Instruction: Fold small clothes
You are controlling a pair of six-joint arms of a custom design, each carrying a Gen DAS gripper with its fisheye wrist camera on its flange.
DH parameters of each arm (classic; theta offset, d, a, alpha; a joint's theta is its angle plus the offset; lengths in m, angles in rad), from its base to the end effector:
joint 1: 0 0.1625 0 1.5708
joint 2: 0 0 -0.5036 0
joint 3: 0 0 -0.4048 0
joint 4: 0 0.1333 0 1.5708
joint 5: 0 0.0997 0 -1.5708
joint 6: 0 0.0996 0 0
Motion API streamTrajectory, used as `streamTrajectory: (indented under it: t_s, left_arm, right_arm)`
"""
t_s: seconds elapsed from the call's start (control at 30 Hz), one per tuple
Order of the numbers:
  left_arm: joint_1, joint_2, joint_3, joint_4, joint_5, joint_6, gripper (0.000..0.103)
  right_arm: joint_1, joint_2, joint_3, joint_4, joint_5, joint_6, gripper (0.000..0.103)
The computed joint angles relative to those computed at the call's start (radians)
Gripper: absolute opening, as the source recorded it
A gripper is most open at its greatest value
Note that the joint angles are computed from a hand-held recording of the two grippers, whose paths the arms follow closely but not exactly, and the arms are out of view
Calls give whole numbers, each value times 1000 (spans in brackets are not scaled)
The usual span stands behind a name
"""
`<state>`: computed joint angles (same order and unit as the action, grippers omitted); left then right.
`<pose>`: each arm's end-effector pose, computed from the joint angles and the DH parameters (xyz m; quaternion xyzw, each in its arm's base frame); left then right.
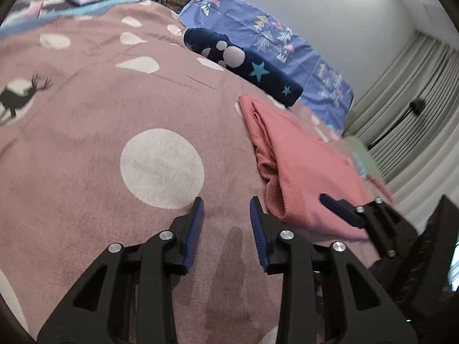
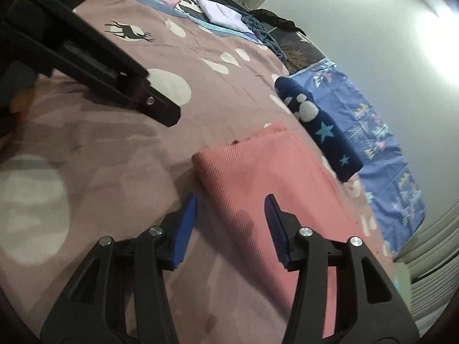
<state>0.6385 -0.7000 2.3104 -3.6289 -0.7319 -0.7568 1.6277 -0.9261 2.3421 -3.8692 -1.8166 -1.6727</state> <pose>-0.2681 -0.4573 0.0656 -0.0120 0.8950 -0.4315 0.1121 0.1375 -0.4960 0.1807 0.6489 -0.6221 0.2127 0.3829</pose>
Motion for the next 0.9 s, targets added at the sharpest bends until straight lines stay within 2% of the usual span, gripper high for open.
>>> streamTrajectory:
  t_s: [0.1,0.17,0.23,0.3,0.37,0.4,0.47,0.53,0.57,0.63,0.73,0.8,0.9]
  left_arm:
    - [3,9,5,-51,-16,11,34]
    - [4,12,9,-75,-23,16,34]
    - [5,14,19,-110,-28,14,34]
    - [7,13,33,-160,-34,8,35]
    - [1,-8,38,-149,-8,13,44]
    - [1,-22,35,-144,3,36,46]
    - [13,-60,9,-120,-4,101,57]
    - [72,-98,-51,-92,-145,216,64]
    - [102,-109,-85,-47,-208,232,66]
    - [170,-117,-171,74,-340,243,66]
    - [284,-71,-350,307,-564,227,66]
    - [322,-30,-441,426,-623,231,66]
    - [330,31,-546,477,-566,313,66]
  right_arm:
    - [11,62,-14,-101,8,-26,50]
    - [10,93,-20,-157,29,-56,43]
    - [6,110,-25,-178,43,-85,5]
    - [0,92,-18,-154,76,-75,5]
    - [-9,54,-9,-114,128,-36,5]
    - [-7,28,-13,-63,130,2,5]
    - [-1,-3,-23,15,113,61,5]
    - [3,-3,-24,22,100,69,4]
    - [4,4,-22,6,95,61,5]
    - [7,19,-18,-21,82,45,5]
    - [9,26,-17,-33,74,46,5]
    - [10,25,-17,-31,68,55,5]
    - [12,31,-22,-29,58,58,5]
